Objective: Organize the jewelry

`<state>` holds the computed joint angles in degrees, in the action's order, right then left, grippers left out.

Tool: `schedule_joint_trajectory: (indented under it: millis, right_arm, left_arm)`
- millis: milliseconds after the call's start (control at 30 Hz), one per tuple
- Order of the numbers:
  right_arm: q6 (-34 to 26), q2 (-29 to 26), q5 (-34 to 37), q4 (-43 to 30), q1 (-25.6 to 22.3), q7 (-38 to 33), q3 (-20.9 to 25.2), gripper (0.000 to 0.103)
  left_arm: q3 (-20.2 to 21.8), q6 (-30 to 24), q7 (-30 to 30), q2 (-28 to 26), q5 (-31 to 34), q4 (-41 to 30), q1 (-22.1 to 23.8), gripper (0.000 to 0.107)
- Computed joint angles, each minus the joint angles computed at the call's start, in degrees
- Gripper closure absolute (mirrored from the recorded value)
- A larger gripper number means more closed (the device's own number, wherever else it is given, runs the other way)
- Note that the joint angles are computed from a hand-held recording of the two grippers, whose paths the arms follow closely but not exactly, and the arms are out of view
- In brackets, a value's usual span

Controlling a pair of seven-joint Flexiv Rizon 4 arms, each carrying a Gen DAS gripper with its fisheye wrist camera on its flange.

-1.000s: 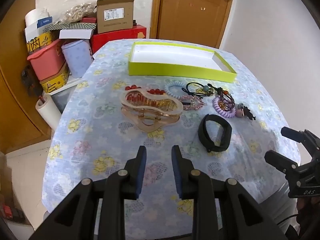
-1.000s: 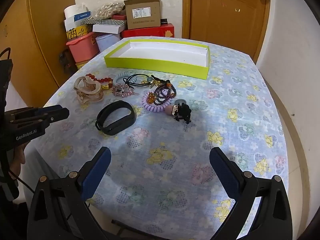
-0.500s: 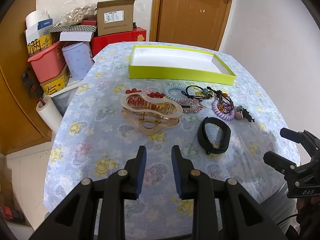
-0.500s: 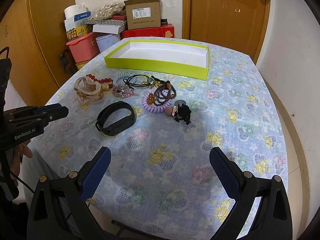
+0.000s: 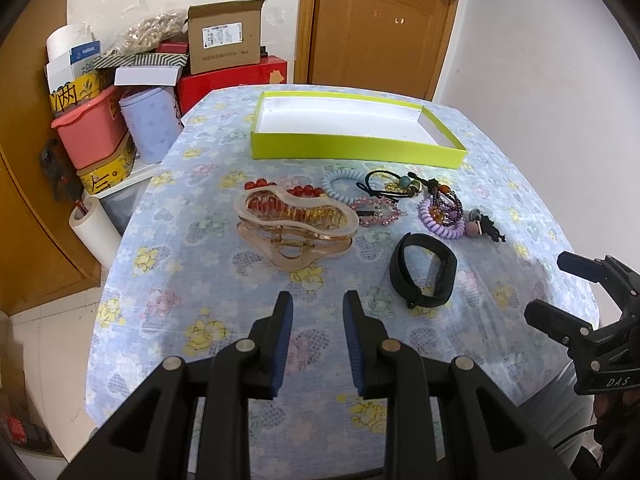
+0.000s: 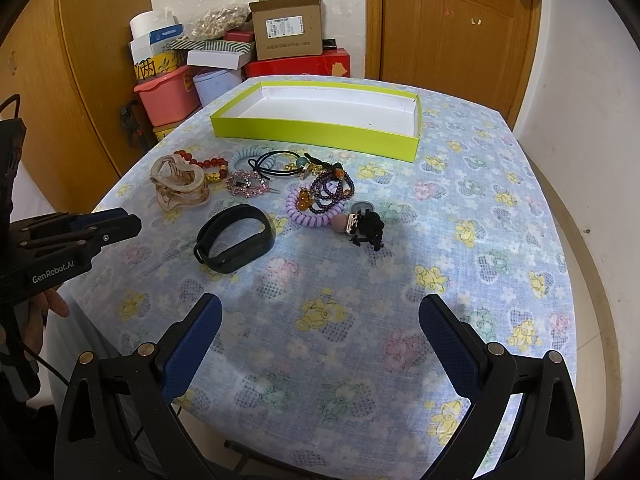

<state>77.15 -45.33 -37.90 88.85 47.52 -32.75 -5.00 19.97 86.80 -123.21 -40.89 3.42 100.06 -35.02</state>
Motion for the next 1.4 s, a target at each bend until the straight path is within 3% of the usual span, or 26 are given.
schedule_joint_trajectory:
  millis: [533, 1400]
  right_arm:
    - [0.61, 0.08, 0.04, 0.35, 0.45, 0.71, -0.53, 0.004]
    - [0.76, -0.20, 0.71, -0.02, 0.10, -0.36, 0.07, 0.004]
  left_arm:
    - [1.41, -1.41, -1.28, -0.45, 1.05, -1.07, -1.30, 0.080]
    - [-1.17, -0.85, -2.33, -0.21, 1.66, -1.10, 1.25, 0.080]
